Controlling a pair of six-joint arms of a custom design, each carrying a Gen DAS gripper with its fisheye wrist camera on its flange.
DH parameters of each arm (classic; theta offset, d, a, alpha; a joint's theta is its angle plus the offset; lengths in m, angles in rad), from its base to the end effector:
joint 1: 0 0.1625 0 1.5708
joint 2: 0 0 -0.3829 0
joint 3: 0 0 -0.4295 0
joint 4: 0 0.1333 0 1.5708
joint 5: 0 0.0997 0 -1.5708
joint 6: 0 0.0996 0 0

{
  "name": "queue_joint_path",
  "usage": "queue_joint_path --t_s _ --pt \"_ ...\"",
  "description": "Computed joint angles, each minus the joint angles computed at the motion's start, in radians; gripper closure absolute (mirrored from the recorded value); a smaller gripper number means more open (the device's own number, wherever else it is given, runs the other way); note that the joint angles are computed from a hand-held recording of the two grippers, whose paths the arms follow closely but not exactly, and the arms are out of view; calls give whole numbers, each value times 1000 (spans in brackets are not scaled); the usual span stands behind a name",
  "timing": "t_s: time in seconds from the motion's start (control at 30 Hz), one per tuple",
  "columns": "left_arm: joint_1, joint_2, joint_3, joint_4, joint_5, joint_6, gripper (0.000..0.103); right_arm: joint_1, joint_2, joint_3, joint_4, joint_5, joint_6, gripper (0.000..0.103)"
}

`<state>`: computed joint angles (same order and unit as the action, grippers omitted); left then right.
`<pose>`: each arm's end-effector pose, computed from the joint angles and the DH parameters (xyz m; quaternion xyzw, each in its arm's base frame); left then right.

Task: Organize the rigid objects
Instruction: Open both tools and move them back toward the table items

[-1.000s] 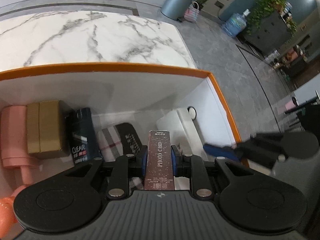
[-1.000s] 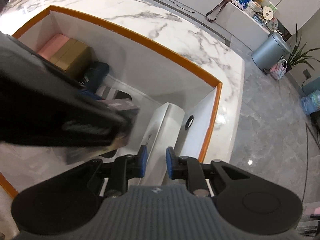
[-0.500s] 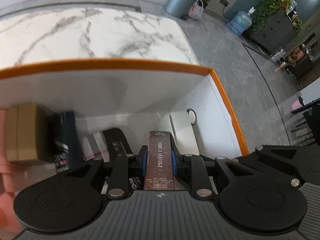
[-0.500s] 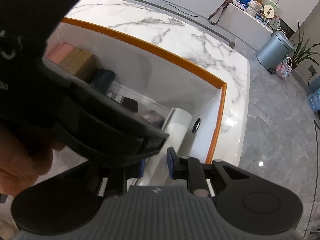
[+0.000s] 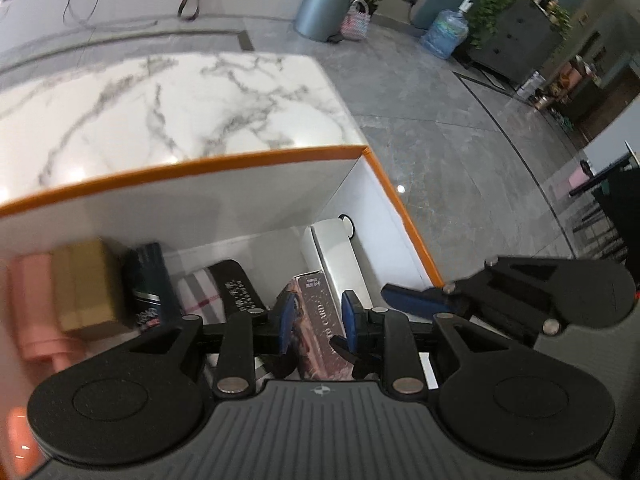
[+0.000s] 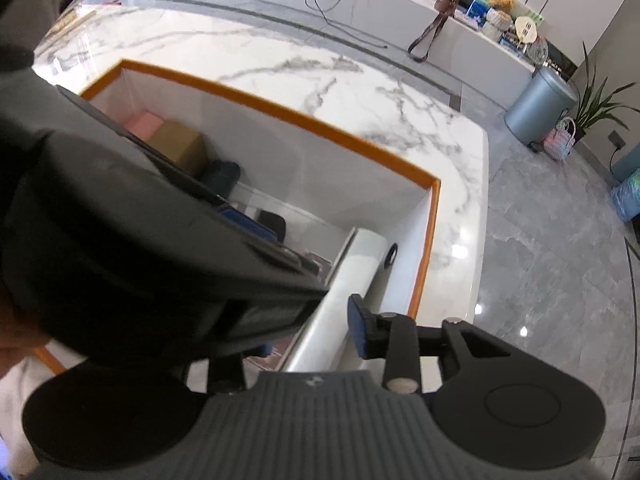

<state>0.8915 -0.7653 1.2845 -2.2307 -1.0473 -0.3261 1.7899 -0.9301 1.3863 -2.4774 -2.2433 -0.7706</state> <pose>-0.3349 -0.7062 0.1432 0.1514 0.9518 -0.1839 0.1935 0.2300 -0.7050 0.2535 0.3721 -0.8448 0.1153 0.3669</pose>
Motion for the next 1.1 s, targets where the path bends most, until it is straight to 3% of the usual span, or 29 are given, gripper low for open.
queue_joint_path --t_s 0.27,0.37,0.73,1.1 --pt "-44 -126 127 -79 63 121 75 34 -46 71 -67 70 32 58" --pt "-54 -173 161 -69 87 132 75 50 -57 89 -57 105 60 57" --pt "-63 -358 297 -12 190 181 75 124 -13 84 -28 148 33 57" --pt "-20 -483 371 118 253 109 75 171 82 36 19 167 15 57"
